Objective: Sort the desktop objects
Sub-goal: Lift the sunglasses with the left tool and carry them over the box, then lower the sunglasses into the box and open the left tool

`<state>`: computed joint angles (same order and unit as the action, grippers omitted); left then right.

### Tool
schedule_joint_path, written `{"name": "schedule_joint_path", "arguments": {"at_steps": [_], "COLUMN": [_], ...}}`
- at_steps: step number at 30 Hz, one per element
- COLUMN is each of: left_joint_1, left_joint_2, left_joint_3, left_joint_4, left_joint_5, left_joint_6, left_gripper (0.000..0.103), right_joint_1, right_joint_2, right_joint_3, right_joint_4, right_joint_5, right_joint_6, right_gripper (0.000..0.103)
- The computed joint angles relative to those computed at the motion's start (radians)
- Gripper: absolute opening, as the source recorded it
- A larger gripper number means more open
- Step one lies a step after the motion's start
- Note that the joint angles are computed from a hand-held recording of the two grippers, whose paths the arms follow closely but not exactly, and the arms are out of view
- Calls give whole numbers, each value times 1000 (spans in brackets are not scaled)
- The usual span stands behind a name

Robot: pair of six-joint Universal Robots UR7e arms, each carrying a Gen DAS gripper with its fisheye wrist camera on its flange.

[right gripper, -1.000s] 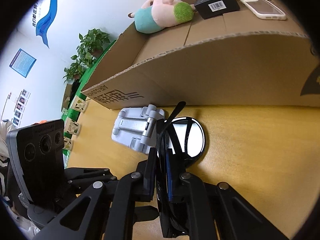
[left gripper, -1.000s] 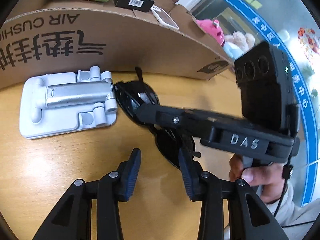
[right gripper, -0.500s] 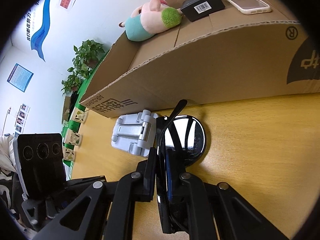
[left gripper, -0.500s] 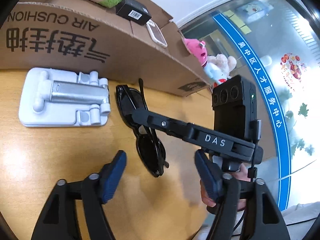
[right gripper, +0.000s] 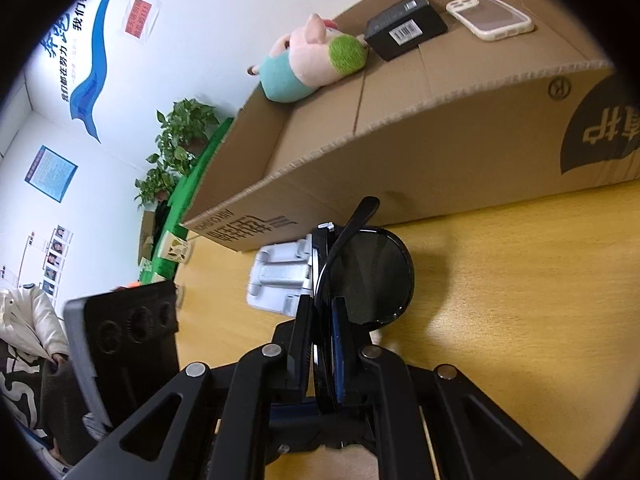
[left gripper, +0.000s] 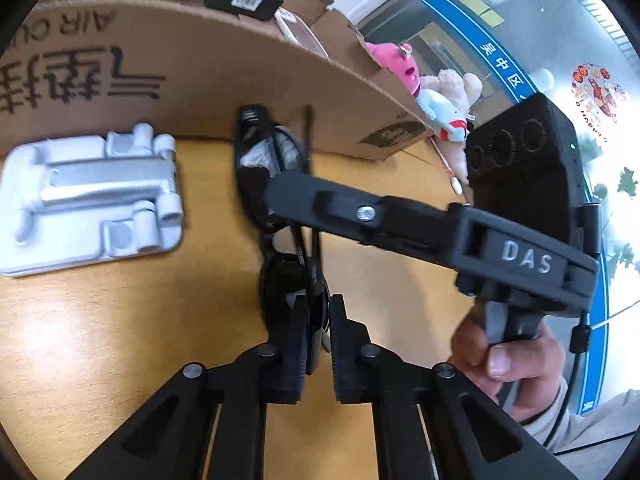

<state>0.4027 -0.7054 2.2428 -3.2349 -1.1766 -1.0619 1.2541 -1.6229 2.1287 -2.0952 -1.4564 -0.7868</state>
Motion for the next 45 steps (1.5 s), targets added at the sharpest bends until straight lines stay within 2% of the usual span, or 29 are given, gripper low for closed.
{"name": "schedule_joint_path", "arguments": {"at_steps": [7,14,19,25,28,33,36,40,45], "left_joint_1": [-34,-11,33,131,188,304,350,377,378], "left_joint_2": [-54,-166,-269,-383,-418,-444,-444,-439,-448], "left_joint_3": [-6,-46,-101,-133,-151,-162,-155,-161,-146], "left_joint_4": [31,129,262,357,416,465,484,519,564], "left_joint_5": [61,122,172,174,169,117,100,91,116], "left_joint_6": [38,148,238,311,325,310,289,281,242], "left_gripper": [5,5,4,3,1,1,1,1,1], "right_joint_1": [23,149,264,380,422,437,435,417,407], "right_joint_2": [-46,-4,110,286,401,564,634,693,729], "right_joint_3": [-12,-77,-165,-301,-373,-463,-484,-496,-494], "right_joint_4": [21,-36,-101,-114,-118,-115,-115,-90,-81], "right_joint_5": [64,109,111,96,58,-32,-85,-101,-112], "right_joint_6": [-13,7,57,124,174,262,305,362,394], "right_gripper": [8,8,8,8,8,8,8,8,6]}}
